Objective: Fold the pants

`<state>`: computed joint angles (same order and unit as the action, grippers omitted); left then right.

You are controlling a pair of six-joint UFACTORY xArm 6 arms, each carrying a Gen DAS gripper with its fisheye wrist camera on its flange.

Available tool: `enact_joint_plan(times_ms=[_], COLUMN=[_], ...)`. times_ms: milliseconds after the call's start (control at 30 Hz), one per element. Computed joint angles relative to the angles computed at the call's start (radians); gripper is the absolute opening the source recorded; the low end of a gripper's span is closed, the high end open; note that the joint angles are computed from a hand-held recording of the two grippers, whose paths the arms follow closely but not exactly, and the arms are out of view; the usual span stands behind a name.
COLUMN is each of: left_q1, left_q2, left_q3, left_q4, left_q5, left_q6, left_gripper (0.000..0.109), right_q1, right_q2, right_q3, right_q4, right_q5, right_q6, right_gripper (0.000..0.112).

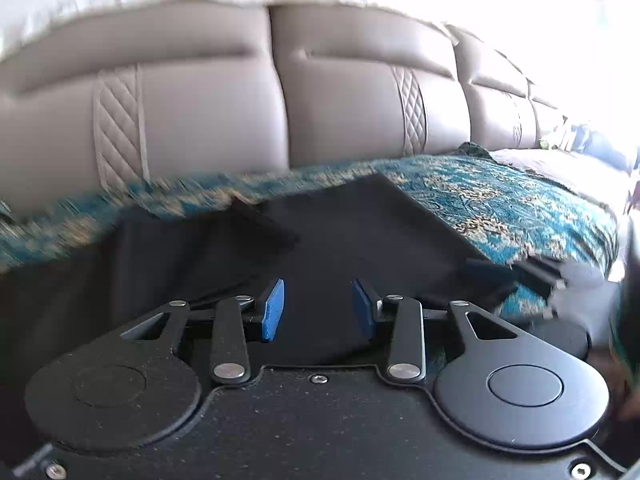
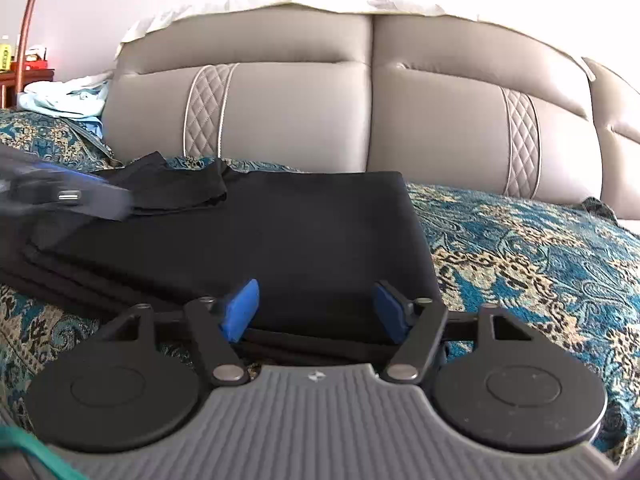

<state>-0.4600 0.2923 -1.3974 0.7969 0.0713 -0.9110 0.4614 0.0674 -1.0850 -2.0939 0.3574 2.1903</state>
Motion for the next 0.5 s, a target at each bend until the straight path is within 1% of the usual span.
enact_joint_plan(times_ms=[33,100,133,167,200,233,267,367,433,500], left_q1=[-0.012,-0.030,-0.035,-0.036,-0.030,-0.033,-0.035,-0.019,-0.001,0.021], left_q2=[0.029,0.125,0.166,0.209,0.233,0.266,0.297,0.368,0.411,0.454], left_q3=[-0.034,-0.160,-0.215,-0.274,-0.305,-0.363,-0.415,-0.547,-0.634,-0.715], left_q4=[-0.080,-0.189,-0.207,-0.184,-0.118,-0.069,-0.062,-0.096,-0.077,-0.084], left_q5=[0.031,0.124,0.160,0.189,0.195,0.242,0.279,0.379,0.471,0.550], left_q6=[0.063,0.143,0.151,0.126,0.081,0.058,0.061,0.080,0.026,-0.015], left_gripper=[0.036,0.031,0.030,0.030,0.032,0.032,0.032,0.032,0.032,0.032], right_q1=[0.004,0.005,0.004,0.004,0.005,0.008,0.006,0.006,0.003,-0.008], right_q2=[0.003,0.011,0.017,0.022,0.028,0.032,0.035,0.038,0.039,0.040], right_q3=[-0.002,-0.010,-0.017,-0.022,-0.026,-0.030,-0.033,-0.039,-0.043,-0.049], right_q4=[-0.005,-0.023,-0.030,-0.024,-0.006,0.021,0.029,0.068,0.083,0.079], right_q5=[0.007,0.008,0.005,0.006,0.010,0.018,0.016,0.015,0.006,-0.022], right_q6=[0.002,0.025,0.033,0.029,0.014,-0.004,-0.001,-0.034,-0.044,-0.048], right_gripper=[0.082,0.088,0.093,0.099,0.101,0.103,0.103,0.103,0.103,0.103])
